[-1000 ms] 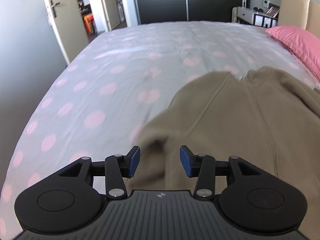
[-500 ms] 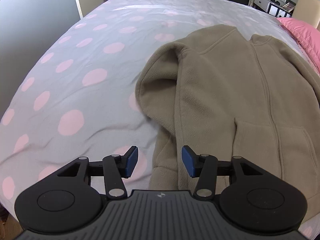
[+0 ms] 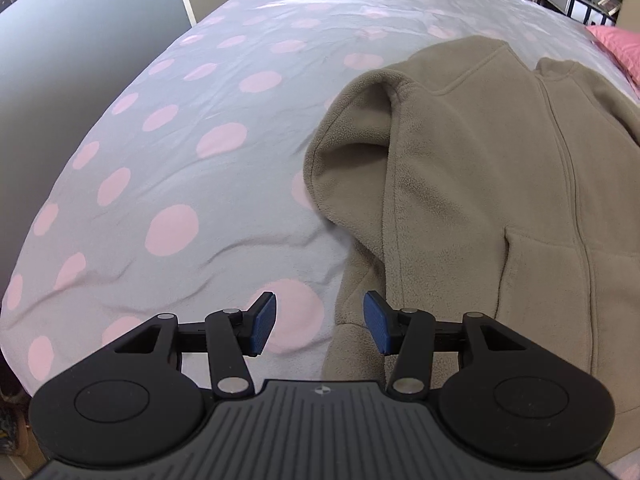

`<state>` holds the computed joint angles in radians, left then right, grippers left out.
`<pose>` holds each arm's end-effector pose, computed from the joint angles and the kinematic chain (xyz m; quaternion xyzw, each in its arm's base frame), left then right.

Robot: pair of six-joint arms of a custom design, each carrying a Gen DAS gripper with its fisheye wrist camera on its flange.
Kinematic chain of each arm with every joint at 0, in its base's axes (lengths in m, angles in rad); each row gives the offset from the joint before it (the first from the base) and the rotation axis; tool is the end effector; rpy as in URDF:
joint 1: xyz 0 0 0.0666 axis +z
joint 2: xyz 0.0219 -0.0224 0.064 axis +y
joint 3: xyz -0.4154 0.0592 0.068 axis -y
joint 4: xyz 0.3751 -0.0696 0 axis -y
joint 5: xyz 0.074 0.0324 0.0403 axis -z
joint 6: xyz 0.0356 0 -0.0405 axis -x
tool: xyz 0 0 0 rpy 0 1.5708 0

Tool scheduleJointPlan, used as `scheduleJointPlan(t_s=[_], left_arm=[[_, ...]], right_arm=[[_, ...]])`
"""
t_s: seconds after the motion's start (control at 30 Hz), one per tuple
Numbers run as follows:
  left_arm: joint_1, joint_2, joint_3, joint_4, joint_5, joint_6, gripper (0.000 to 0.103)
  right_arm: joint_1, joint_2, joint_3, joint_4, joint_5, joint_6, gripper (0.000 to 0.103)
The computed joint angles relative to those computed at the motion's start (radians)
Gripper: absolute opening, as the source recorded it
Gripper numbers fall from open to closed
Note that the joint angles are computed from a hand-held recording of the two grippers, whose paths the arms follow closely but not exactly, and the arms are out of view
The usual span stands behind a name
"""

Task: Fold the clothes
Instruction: 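Grasp the hoodie hem with the right gripper and lift it toward the hood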

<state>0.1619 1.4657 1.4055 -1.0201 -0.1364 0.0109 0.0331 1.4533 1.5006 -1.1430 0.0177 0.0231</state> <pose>0.4648 0.0804 0.4318 -0.1000 0.9628 0.0842 0.2366 0.4651 0.0144 0.4713 -0.0252 0.9716 -0.0074 0.2353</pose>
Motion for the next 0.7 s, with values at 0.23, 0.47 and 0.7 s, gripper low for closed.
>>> scheduleJointPlan(t_s=[0.23, 0.47, 0.7], left_arm=[[0.001, 0.04, 0.029, 0.005, -0.016, -0.009, 0.046], [0.003, 0.083, 0.073, -0.01, -0.036, -0.014, 0.046], [0.031, 0.09, 0.081, 0.03, -0.008, -0.051, 0.046]], right_arm=[[-0.007, 0.078, 0.349, -0.051, 0.167, 0.088, 0.008], [-0.055, 0.351, 0.875, -0.186, 0.399, 0.161, 0.008], [-0.124, 0.508, 0.97, -0.183, 0.462, 0.105, 0.008]])
